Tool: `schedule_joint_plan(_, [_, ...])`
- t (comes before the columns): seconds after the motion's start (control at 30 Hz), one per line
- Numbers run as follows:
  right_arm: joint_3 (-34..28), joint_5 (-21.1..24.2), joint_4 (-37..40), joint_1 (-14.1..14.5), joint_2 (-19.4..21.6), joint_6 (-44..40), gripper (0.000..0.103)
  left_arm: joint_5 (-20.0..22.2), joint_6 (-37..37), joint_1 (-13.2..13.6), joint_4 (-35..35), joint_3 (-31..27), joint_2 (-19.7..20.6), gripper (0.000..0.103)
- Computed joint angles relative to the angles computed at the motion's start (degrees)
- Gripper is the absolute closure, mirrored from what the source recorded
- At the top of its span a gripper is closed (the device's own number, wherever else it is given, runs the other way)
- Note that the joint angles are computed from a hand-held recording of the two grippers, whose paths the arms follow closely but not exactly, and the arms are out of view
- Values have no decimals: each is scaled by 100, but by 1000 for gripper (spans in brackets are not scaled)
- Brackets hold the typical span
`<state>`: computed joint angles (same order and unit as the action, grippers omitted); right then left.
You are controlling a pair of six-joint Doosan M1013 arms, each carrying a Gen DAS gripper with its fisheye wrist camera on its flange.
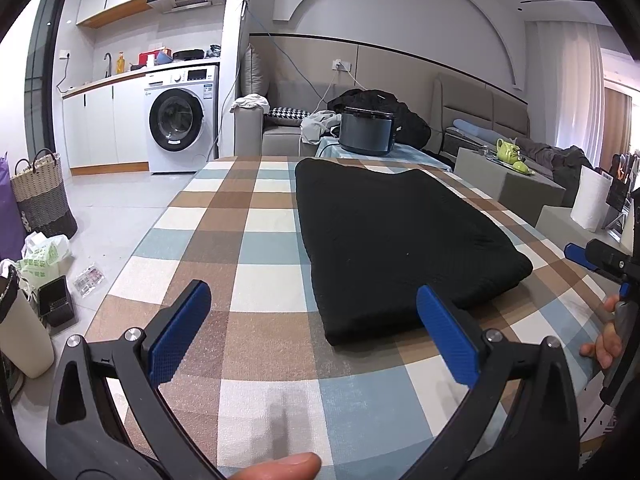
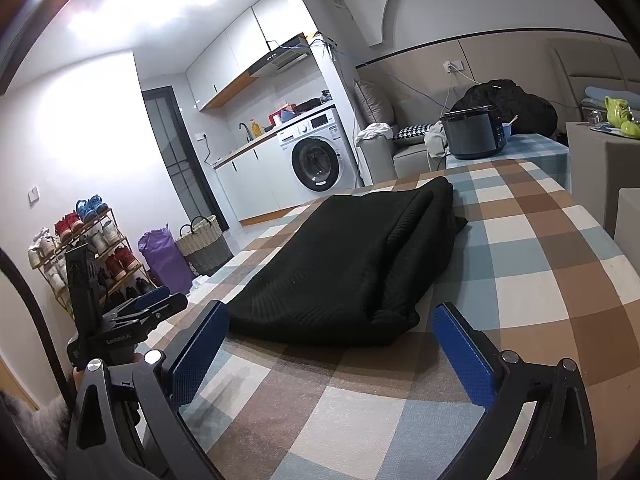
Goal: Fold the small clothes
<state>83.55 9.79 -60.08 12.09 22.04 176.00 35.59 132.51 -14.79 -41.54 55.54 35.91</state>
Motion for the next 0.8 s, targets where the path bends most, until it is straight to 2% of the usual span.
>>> schedule_joint_plan(0.2, [17, 41, -464, 18, -8, 363, 0, 0, -7, -1, 9, -1, 0, 0])
schedule_joint_plan(0.8, [-16, 81, -318, 40, 10, 114, 0, -12, 26, 6, -28, -52, 34, 0])
